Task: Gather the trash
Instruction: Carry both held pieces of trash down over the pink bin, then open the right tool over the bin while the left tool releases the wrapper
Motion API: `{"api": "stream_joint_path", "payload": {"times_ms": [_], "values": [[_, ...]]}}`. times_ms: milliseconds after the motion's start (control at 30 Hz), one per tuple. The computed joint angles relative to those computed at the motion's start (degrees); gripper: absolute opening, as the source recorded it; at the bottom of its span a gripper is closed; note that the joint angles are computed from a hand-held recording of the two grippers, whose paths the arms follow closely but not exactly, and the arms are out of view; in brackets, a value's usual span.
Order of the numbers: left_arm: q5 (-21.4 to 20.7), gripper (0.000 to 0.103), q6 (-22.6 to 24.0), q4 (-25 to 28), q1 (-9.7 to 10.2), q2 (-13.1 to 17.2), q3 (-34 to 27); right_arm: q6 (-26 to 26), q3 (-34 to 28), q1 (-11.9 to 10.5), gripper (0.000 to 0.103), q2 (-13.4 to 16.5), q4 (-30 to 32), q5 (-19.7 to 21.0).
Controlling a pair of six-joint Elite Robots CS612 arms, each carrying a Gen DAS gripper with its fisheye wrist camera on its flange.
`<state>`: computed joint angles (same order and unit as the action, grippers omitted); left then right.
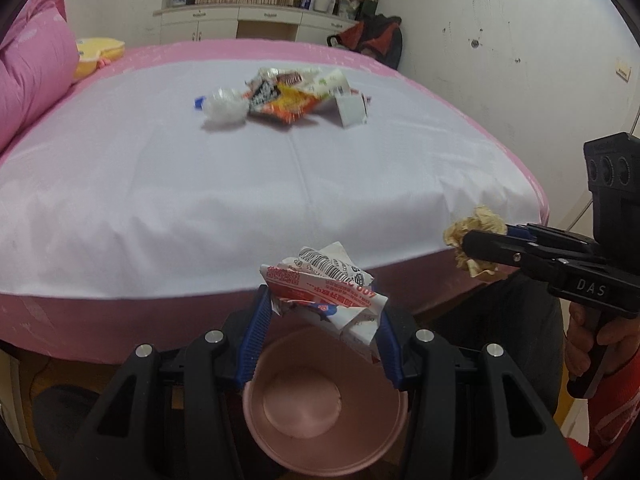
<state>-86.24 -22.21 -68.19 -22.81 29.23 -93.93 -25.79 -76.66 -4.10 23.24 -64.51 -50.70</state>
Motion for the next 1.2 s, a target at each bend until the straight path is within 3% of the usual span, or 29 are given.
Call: {"api": "stream_joint_path", "payload": {"times_ms": [733,1200], "values": [[-7.2,0.049,-2.2,8.5,0.86,3.9,2.6,0.1,3.6,1.1,0.031,2.2,11.6,-7.1],[-10.3,0.049,-3.0,13.7,1.31,4.7,6.0,0.3,7.2,2.4,0.031,2.4,16.4,-11.5]]}}
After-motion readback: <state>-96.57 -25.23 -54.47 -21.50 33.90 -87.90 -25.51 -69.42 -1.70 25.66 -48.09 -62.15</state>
